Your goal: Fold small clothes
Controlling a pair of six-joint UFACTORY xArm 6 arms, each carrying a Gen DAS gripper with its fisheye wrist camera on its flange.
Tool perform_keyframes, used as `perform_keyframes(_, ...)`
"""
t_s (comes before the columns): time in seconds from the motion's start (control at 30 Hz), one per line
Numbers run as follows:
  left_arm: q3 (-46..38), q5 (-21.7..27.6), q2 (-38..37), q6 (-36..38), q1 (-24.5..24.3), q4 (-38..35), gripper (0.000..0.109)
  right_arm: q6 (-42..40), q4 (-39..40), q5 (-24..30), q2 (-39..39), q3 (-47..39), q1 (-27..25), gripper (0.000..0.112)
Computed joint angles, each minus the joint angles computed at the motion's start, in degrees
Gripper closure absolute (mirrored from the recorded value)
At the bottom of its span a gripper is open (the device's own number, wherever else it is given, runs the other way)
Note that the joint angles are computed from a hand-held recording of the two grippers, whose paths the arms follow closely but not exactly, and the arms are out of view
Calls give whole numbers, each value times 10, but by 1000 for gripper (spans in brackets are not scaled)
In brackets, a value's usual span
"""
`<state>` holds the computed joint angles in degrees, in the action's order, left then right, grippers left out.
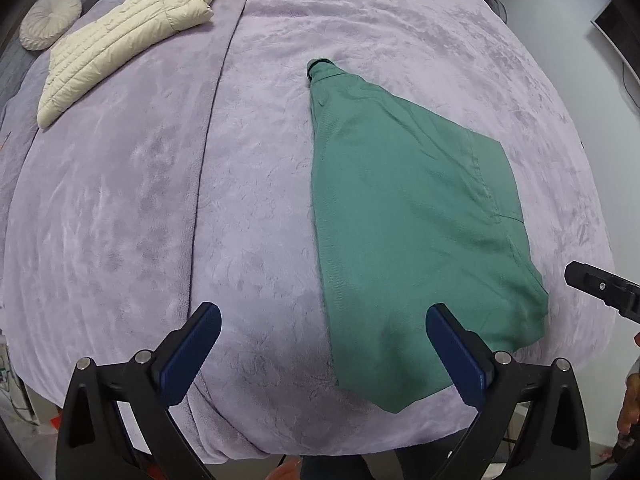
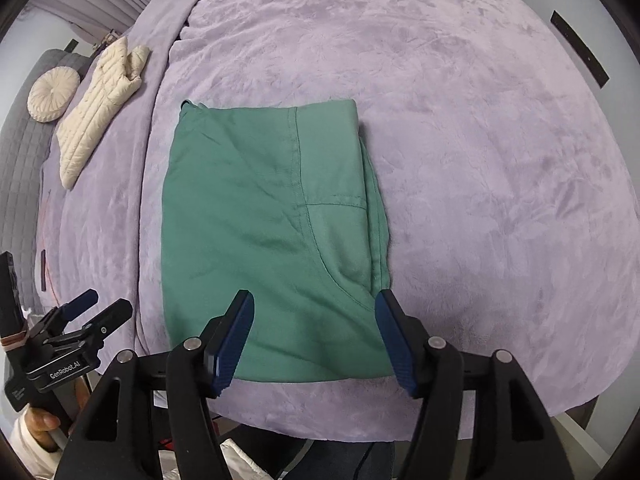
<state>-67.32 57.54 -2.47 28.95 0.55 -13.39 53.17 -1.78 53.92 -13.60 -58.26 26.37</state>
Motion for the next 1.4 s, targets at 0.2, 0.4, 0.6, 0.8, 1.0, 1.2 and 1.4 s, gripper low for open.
perform_keyframes(0.2,-12,-17,-3,-28,-4,7,6,28,-80,83,45,-80,25,9)
perform_keyframes(0.4,-7,-33,-4,-52,-11,45,6,31,-104,107,57,-111,32,10)
perform_keyframes(0.6,-5,-33,-9,-52,-11,45,6,29,-96,109,62,-119,32,10)
perform_keyframes(0.8,-14,-20,-3,-59,-10,48,6,29,-95,108,66,-120,35,10)
perform_keyframes(1.0,-13,-19,-3,-57,-11,50,6,29,-93,106,65,-118,33,10)
perform_keyframes(1.2,-10,-22,-8,-58,-14,50,6,30,-93,105,65,-118,33,10)
perform_keyframes(1.4,-9,-21,-9,-62,-15,53,6,31,-93,105,66,-118,34,10)
